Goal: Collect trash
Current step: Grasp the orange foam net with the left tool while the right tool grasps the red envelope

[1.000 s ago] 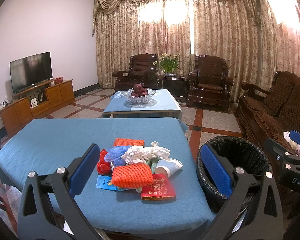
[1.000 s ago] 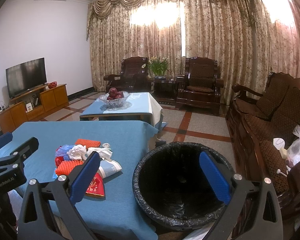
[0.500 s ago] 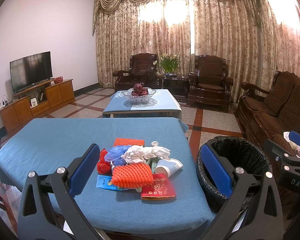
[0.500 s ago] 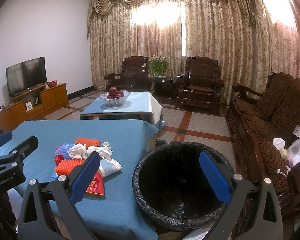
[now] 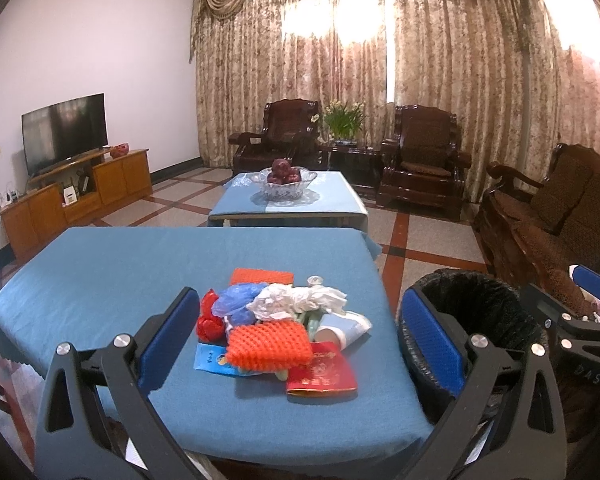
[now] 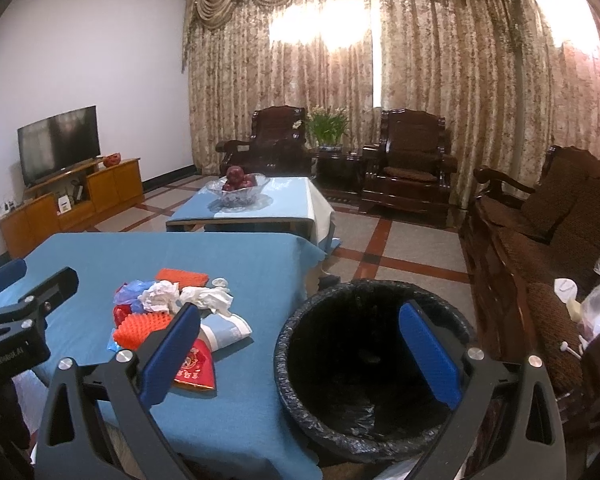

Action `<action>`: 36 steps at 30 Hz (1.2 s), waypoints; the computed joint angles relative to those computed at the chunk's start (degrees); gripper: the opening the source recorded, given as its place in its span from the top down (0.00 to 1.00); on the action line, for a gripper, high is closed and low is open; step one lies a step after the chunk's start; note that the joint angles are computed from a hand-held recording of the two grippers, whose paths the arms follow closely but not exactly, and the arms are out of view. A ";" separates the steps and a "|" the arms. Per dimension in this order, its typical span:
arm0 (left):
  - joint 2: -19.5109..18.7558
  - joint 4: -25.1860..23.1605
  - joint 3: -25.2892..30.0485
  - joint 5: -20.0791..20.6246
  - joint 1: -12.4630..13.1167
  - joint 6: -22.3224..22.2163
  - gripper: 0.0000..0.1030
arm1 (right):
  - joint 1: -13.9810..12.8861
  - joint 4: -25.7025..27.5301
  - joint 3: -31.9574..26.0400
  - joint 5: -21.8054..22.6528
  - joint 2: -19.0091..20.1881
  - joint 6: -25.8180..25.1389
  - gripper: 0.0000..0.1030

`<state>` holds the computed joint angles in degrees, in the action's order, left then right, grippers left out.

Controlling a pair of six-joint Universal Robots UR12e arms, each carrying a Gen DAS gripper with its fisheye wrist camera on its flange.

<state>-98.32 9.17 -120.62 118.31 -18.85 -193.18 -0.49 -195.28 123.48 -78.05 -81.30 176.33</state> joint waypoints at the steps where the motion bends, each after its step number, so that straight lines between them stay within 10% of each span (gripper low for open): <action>1: 0.01 -0.24 -0.08 0.53 0.39 -0.28 0.05 | 0.14 0.46 -0.32 0.62 0.30 -0.11 0.06; 9: -0.10 -5.91 -1.96 6.11 6.18 -5.07 0.05 | 2.53 4.35 -3.63 6.65 4.50 -3.65 0.06; 17: 0.33 -9.12 -5.36 -2.40 11.59 -8.86 0.06 | 6.23 9.52 -7.64 11.13 10.16 -8.70 0.21; 22: -0.95 -9.20 -5.08 -9.62 13.28 -7.54 0.26 | 7.94 14.27 -9.20 8.65 12.66 -10.17 0.30; 36: -8.41 -11.29 1.29 -19.81 12.84 -2.21 0.28 | 7.46 16.96 -9.42 5.84 14.24 -12.94 0.32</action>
